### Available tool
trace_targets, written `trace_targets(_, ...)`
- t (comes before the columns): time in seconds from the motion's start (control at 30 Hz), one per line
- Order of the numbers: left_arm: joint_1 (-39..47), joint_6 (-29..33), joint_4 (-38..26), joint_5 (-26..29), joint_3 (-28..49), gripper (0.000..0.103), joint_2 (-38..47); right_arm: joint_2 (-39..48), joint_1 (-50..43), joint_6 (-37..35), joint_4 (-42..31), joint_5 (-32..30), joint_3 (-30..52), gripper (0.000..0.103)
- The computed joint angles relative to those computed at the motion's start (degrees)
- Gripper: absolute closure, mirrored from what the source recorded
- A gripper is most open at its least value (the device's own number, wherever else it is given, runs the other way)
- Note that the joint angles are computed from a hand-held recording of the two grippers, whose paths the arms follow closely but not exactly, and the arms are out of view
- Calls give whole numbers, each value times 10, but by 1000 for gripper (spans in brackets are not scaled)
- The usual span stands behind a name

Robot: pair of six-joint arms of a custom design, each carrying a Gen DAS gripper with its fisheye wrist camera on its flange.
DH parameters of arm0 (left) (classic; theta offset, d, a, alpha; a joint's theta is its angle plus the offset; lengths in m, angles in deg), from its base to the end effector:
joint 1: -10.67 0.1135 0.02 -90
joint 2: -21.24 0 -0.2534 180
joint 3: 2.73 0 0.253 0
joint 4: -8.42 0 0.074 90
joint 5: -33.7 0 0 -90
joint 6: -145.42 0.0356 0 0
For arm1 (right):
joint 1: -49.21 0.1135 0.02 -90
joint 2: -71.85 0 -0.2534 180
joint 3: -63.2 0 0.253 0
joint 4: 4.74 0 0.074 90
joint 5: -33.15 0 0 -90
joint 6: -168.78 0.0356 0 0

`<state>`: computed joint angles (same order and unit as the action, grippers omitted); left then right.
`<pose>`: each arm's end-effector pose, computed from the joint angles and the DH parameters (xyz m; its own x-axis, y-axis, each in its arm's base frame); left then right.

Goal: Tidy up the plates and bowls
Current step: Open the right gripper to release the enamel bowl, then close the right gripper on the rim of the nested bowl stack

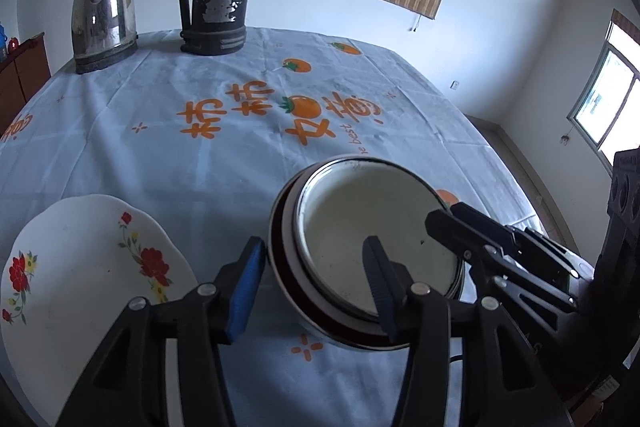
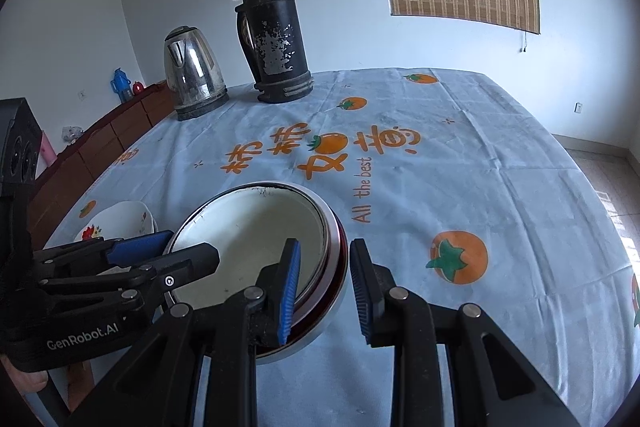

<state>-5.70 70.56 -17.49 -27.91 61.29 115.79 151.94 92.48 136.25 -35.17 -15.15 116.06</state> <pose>0.2987 -0.1054 0.1498 -0.6412 0.4278 -0.6371 0.6916 0.6819 -0.2381 0.2020 0.1576 0.1624 -0.5438 0.3526 -0.7615 0.3828 0.9118 0.1488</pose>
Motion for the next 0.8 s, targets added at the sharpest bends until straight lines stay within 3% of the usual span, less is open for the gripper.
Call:
trace_targets(0.27,-7,0,26,-19,-13,50,4,2,1,4,4,-1,0,74)
trace_targets(0.4,-8,0,30,-22,-14,50,9,17,2,8,7,-4,5,67)
trace_targets(0.5,-6,0,19,-12,-6,50,17,20,2,11,8,-5,5,67)
trace_targets(0.67,-7,-1,18,-21,-3,49,20,20,-15,15,32,-38,-9,65)
trace_targets(0.8,5,6,-11,17,18,49,39,21,-11,17,35,-36,-9,64)
